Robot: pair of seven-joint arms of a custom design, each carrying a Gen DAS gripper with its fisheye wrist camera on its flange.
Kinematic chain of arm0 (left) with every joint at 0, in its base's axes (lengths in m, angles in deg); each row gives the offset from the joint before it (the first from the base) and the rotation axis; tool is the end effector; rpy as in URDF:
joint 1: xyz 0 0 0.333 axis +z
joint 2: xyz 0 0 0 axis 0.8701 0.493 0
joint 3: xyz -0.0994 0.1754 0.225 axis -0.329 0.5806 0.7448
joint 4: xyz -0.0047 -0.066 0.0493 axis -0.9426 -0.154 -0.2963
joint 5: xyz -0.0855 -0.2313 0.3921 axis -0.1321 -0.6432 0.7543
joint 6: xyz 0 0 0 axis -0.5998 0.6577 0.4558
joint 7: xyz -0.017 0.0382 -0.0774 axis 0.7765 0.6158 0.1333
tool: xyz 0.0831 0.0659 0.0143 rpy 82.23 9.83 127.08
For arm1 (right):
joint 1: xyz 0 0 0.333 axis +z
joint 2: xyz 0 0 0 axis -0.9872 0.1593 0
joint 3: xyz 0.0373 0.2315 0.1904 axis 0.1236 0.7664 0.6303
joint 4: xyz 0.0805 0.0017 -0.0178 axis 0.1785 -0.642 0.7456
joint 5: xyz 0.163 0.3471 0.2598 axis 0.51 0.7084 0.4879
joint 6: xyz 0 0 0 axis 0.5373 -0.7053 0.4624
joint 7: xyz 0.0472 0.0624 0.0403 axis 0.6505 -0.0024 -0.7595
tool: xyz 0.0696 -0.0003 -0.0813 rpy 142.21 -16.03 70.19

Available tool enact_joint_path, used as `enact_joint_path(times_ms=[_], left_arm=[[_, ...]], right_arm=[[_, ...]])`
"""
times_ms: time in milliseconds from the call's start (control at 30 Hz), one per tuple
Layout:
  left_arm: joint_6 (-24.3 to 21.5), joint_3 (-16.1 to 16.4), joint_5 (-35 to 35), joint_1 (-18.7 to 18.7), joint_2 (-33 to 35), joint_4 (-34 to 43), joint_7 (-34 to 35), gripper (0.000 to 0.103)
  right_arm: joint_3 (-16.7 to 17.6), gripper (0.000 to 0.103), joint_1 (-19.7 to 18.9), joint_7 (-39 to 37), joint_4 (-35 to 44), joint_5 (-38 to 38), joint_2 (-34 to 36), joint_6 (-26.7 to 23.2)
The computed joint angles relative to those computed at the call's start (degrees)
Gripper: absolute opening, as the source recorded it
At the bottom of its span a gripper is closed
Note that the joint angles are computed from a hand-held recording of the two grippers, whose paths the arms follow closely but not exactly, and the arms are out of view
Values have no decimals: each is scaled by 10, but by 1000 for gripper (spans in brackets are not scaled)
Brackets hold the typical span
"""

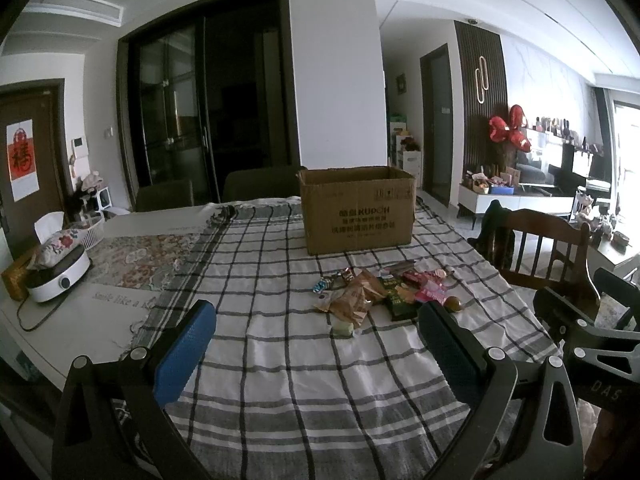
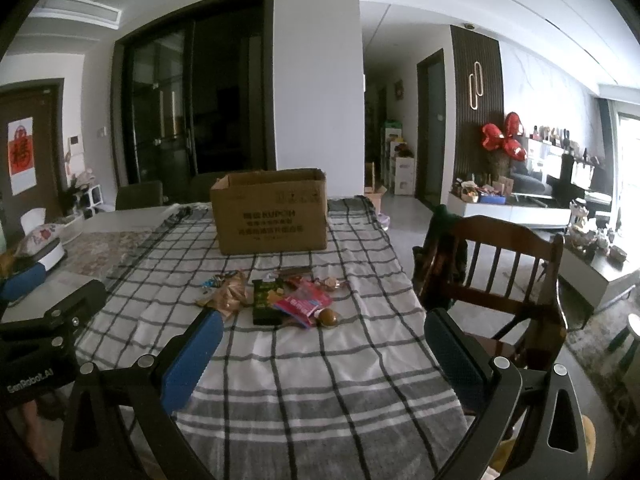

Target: Organize snacks

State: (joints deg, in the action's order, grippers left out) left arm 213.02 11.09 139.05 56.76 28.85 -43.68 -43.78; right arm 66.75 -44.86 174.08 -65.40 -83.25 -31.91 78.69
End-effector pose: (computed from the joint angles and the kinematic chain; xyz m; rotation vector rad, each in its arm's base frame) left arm 0.5669 -0.2183 0.5475 -1.6414 1.2852 -0.7513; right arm 0.6374 0.4238 0.5178 -1.6657 1.2805 -0.8044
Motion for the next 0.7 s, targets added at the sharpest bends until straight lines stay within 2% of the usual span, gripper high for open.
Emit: enact_joint_path(times_ms=[700], left_arm=[[2, -1, 3, 3, -4, -1, -2, 103]], right_arm=[[-1, 102, 1, 12, -1, -11, -2, 2]])
